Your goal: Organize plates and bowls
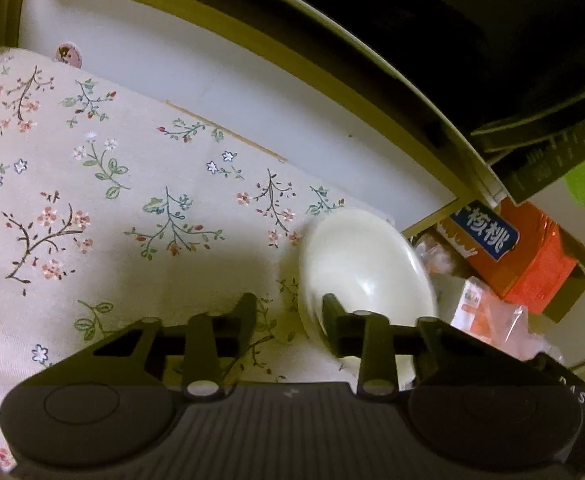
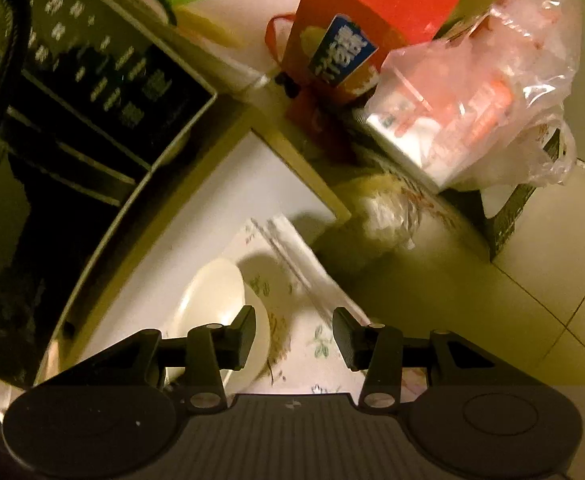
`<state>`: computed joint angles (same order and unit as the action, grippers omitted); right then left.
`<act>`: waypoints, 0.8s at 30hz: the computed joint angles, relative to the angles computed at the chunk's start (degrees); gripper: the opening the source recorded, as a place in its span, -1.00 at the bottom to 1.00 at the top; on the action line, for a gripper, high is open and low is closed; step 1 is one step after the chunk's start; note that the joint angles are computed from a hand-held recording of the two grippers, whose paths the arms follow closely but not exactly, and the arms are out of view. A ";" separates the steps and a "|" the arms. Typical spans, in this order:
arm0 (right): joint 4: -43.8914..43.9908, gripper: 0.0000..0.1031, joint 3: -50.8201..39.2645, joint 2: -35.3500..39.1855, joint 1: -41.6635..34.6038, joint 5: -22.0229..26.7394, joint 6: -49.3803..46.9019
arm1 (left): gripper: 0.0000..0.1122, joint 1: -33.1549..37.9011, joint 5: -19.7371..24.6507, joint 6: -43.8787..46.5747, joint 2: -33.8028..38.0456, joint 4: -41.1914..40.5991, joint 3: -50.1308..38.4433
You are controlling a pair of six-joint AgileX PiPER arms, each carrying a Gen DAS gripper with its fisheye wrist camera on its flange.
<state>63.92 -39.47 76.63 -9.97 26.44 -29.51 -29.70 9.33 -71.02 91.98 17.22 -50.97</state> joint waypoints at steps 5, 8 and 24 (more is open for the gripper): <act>2.76 -0.18 -0.11 1.36 0.66 1.26 -3.01 | -0.88 -0.56 -0.26 -0.83 0.92 1.39 -0.97; -1.79 -0.68 -1.01 2.55 4.81 0.46 -1.20 | -0.89 -2.23 1.01 -7.85 0.64 9.83 -1.37; -15.05 -0.88 -3.08 -3.09 4.43 8.27 8.09 | -0.89 -7.27 7.24 -19.57 -7.31 19.47 2.94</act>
<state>48.88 -42.55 73.54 -5.54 34.71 -21.41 -36.97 16.56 -90.59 84.67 36.69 -48.03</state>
